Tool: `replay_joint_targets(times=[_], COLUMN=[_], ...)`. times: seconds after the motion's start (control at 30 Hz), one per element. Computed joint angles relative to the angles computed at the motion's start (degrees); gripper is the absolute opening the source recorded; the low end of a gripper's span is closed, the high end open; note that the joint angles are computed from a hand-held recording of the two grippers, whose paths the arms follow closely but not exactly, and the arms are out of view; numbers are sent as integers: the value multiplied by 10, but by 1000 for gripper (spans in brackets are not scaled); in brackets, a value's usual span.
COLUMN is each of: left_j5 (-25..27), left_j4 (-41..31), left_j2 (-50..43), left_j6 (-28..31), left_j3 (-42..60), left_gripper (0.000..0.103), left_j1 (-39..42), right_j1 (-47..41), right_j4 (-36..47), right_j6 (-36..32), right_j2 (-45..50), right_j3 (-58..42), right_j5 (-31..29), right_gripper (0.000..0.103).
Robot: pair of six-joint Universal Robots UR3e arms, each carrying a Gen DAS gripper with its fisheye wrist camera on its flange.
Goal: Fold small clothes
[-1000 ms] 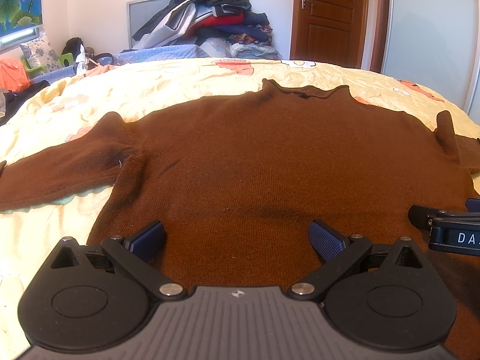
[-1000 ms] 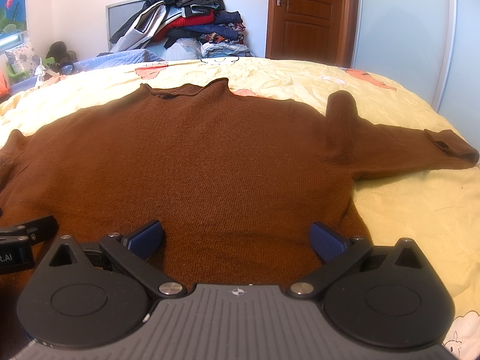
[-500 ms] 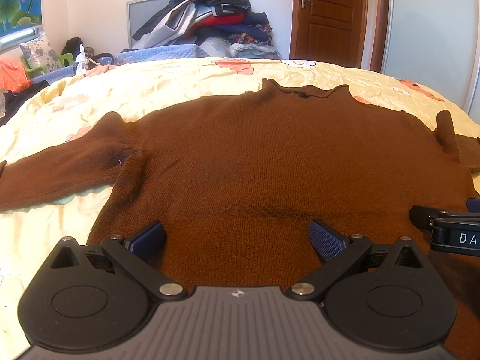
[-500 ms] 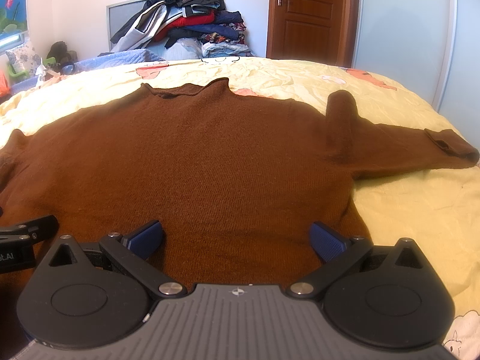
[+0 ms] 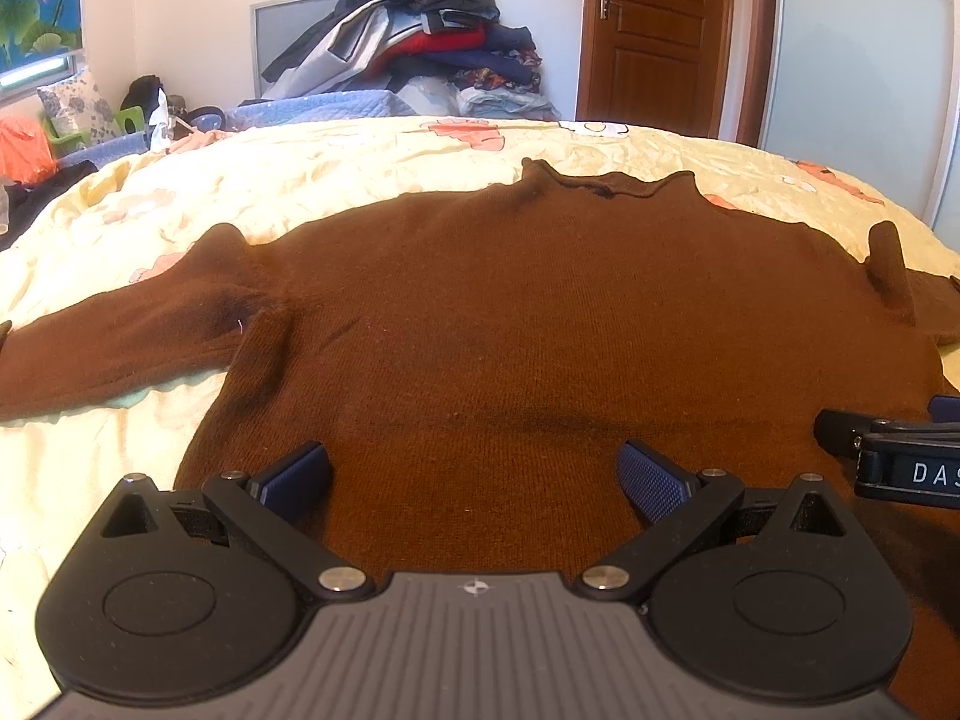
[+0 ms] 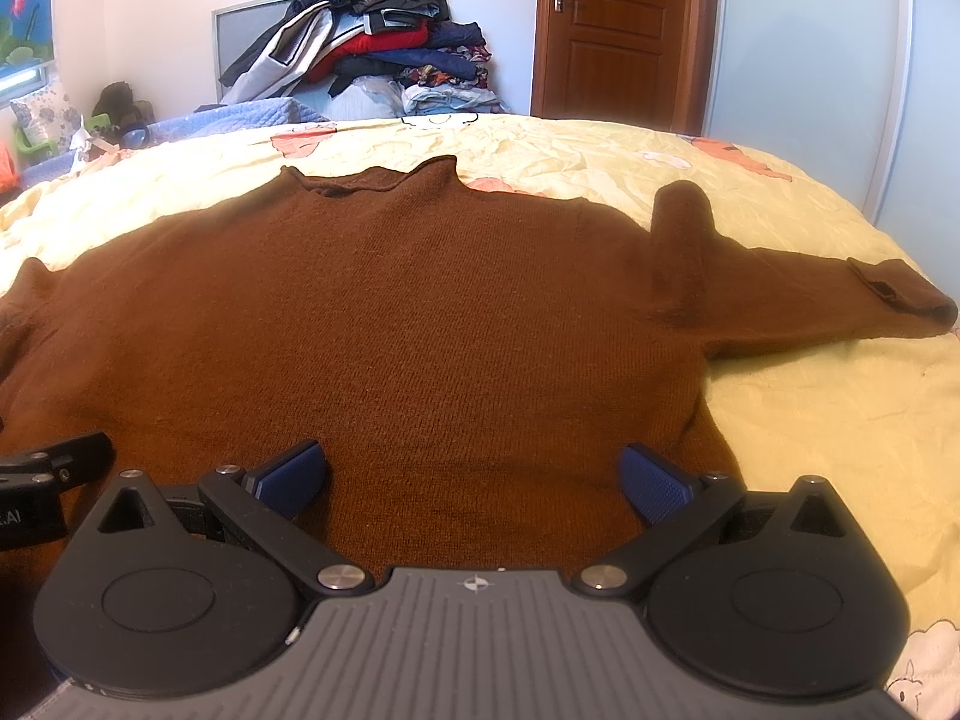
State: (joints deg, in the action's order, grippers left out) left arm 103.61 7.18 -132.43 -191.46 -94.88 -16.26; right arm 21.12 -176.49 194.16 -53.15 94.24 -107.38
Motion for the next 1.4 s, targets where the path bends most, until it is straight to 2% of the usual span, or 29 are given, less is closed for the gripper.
replay_joint_targets(times=[0.77, 0.83, 0.9, 1.0, 1.07, 1.17, 1.3, 1.33, 1.4], left_j5=[1, 0, 0, 0, 0, 1, 1, 1, 1], left_j4=[0, 0, 0, 0, -1, -1, -1, -1, -1], left_j2=[0, 0, 0, 0, 0, 0, 0, 0, 0], left_j6=[0, 0, 0, 0, 0, 0, 0, 0, 0], left_j3=[0, 0, 0, 0, 0, 1, 1, 1, 1], left_gripper=[103, 103, 103, 103, 103, 103, 103, 103, 103], left_j1=[-1, 0, 0, -1, -1, -1, -1, -1, -1], right_j1=[2, -11, -44, -126, -196, -317, -480, -499, -520], right_j4=[8, 31, 46, -81, -132, -93, -44, -32, -14], right_j6=[0, -21, -33, -11, -8, 17, 132, 148, 169], right_j2=[5, -13, -49, -110, -139, -167, -149, -137, -116], right_j3=[-9, -5, 15, 116, 154, 153, 118, 101, 71], right_j5=[-3, 28, 80, 136, 167, 220, 319, 320, 294], right_gripper=[103, 103, 103, 103, 103, 103, 101, 96, 93])
